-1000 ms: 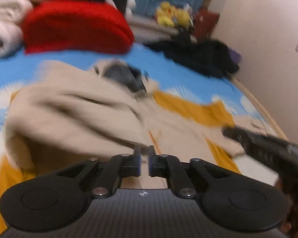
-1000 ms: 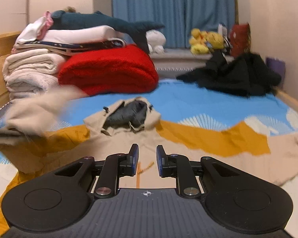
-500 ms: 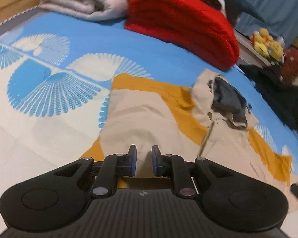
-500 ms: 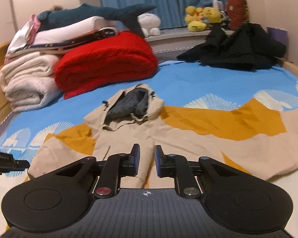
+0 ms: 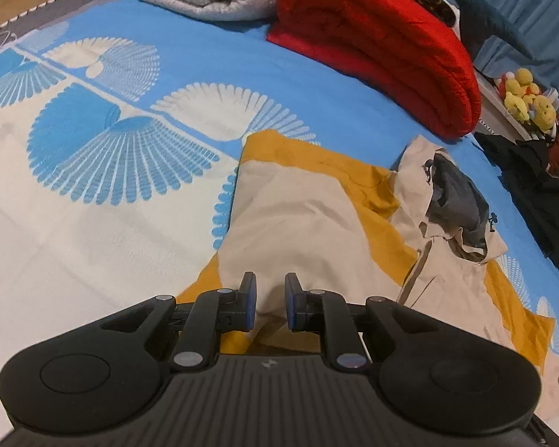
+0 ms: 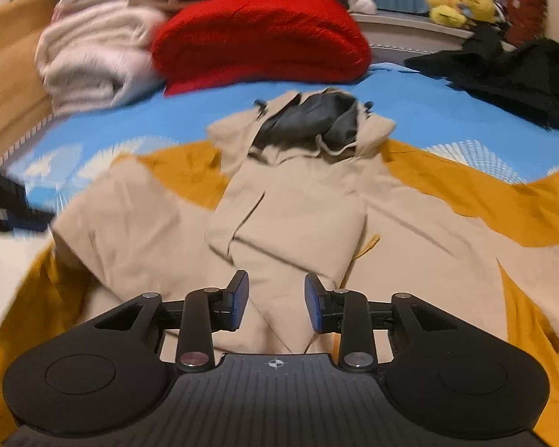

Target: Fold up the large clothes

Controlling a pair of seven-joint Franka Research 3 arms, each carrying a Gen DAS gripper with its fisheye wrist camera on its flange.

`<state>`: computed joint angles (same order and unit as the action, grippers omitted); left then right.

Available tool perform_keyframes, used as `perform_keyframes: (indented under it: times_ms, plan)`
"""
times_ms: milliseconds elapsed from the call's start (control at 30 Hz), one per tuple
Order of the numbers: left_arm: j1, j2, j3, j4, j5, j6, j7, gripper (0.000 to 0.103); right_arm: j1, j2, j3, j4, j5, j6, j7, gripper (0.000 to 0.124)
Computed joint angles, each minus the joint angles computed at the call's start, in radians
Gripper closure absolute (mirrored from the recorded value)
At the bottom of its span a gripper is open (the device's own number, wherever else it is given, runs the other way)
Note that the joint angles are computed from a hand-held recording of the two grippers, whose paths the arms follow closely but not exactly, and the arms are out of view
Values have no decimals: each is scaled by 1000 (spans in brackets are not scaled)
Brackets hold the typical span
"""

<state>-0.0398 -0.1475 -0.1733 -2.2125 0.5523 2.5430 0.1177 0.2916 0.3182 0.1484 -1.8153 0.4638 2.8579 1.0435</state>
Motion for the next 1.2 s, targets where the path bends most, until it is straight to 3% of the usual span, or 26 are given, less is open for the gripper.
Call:
perform_keyframes:
  times_ms: [267,467,567,633,700,767,867,933,1000,1067,1167,1200]
  plan:
    - [2,13,6,10,4,-3,-4,86,100,61,-89,22,-238,16,97,86]
    - [1,21,8,16,-3,8,12,86,192,86,-195,7,-498,27,169,87]
    - [0,27,9,19,-7,11,22,86,189,83,-193,-5,-542,44,176,92]
    - [-1,31,9,22,-8,8,27,86,172,82,-178,1,-522,40,194,118]
    - [-1,32,8,23,-4,4,24,86,118,79,-125,15,-429,40,206,124]
    - [-1,31,7,23,2,-1,17,86,69,72,-80,16,-313,102,242,124]
    - [-3,36,6,28,5,-3,17,86,10,56,-31,-2,-135,274,377,124]
    - [-7,41,7,31,-1,-3,25,86,-38,52,9,1,50,313,439,124]
    - [-10,48,8,34,-8,0,32,86,14,43,-91,-14,43,275,676,124]
    - [-13,55,9,38,-16,3,42,86,68,49,-190,-5,46,155,830,124]
    - [-16,65,10,44,-23,6,48,85,39,59,-196,5,25,-5,981,120]
    - [-17,69,10,46,-23,7,47,80,31,58,-190,-1,13,-21,1003,120]
